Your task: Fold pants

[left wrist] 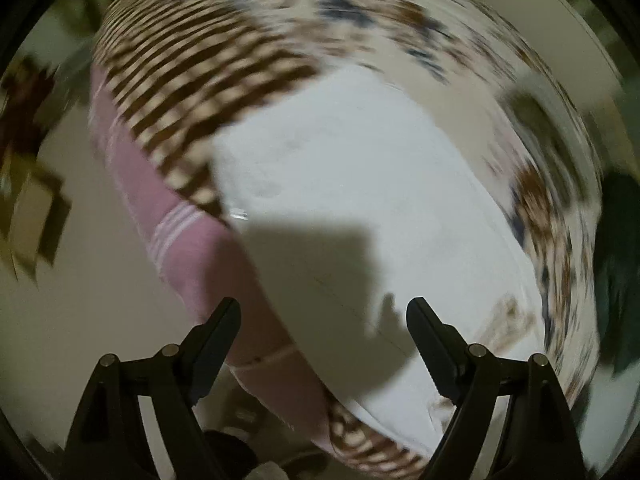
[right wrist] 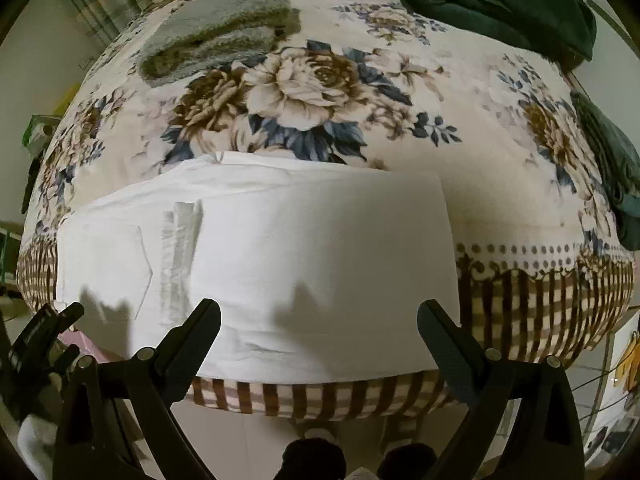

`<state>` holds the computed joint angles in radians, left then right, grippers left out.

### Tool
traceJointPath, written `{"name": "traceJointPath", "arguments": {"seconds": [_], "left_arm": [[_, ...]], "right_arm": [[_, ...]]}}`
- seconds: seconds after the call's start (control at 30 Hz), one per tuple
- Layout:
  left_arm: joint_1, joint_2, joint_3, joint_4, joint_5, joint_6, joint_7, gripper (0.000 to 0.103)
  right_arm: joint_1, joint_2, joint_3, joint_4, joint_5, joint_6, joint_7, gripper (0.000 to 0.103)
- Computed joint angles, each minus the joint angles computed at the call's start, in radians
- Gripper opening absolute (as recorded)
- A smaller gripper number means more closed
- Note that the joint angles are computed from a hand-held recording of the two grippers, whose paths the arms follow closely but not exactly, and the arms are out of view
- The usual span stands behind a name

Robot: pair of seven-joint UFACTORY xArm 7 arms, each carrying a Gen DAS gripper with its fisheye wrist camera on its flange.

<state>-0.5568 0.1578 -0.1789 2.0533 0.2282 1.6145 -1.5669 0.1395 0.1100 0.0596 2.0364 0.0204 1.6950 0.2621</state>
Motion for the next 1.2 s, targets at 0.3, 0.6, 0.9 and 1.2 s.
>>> {"name": "traceJointPath", "arguments": {"seconds": [0.3, 0.6, 0.9, 1.2], "left_arm": [[0.160, -0.315, -0.017, -0.560, -0.054, -0.431, -0.260, 0.084], [0.269, -0.406, -0.046, -0.722, -0.050, -0.662, -0.211, 0.044], [0.347, -0.432, -0.084, -0.803, -0.024, -0.814, -0.251, 0.037], [0.294, -0.302, -0.150, -0.449, 0.212, -0.516, -0.186, 0.020]], "right_arm": [[0.023, 0.019, 0.011, -0.009, -0.004, 0.031, -0.006, 0.100], [0.033, 0.042, 0.013, -0.048, 0.007, 0.040, 0.022, 0.100], [0.047, 0.072, 0.018, -0.052, 0.020, 0.041, 0.036, 0.100], [0.036, 0.057, 0.012, -0.117, 0.034, 0.008, 0.033, 0.100]]}}
